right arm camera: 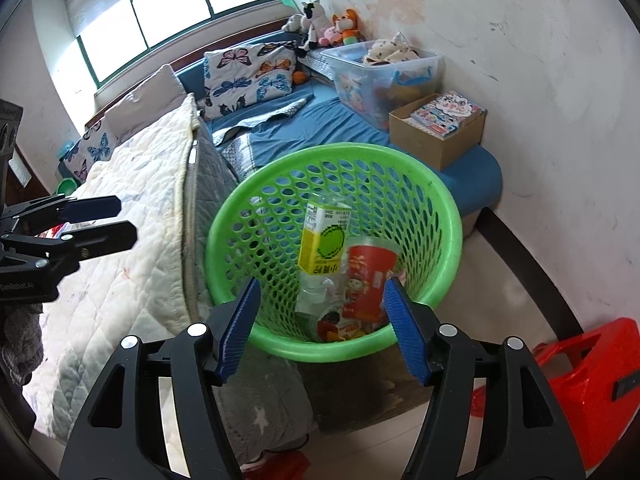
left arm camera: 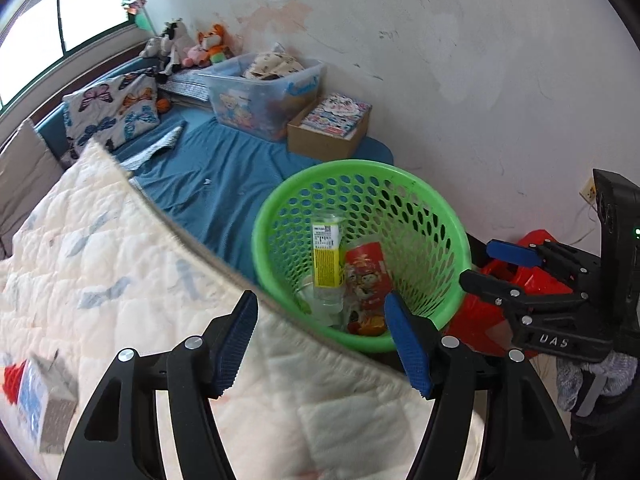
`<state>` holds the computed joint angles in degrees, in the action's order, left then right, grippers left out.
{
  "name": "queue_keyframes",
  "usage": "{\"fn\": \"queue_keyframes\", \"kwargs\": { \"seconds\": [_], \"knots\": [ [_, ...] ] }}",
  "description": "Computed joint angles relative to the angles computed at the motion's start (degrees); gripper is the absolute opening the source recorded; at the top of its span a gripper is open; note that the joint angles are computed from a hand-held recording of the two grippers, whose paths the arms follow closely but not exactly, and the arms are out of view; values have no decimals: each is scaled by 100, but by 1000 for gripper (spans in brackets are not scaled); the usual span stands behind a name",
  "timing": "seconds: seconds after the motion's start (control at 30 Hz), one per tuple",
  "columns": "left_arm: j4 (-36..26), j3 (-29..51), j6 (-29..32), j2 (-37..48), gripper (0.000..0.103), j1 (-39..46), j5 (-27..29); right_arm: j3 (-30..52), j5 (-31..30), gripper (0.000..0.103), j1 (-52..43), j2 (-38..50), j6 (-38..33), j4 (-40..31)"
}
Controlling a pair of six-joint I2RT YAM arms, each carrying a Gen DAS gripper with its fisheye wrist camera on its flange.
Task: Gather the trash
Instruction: 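Open the left gripper over the basket to drop the yellow-green bottle, then move the left gripper back over the bed toward the blue-white milk carton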
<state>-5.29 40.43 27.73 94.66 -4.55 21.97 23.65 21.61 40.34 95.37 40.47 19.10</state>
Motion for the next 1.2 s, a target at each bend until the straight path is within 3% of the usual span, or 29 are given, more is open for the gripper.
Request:
{"fn": "queue_keyframes", "kwargs": {
  "seconds": [0.23,0.5,0.8,1.1,1.2],
  "knots": [
    [-187,-389,658,-563,64,1182,405,367,78,69,452,123,126,-224],
    [-522,-146,1439,-368,65,2748,819,1256,129,73,960,658,76,-621],
    [-884,882,2012,471,71,4242,1062,2643,-12,76,1361,1486,-157,-1141],
    [-1252,2555,1535,1710,72,4897,982,4244,-120,84,1700,2409,-477,-1805],
    [-1810,3068,2029,2024,72,4994,1183,4590,-215,85,1729,2618,-520,-1890]
  ]
}}
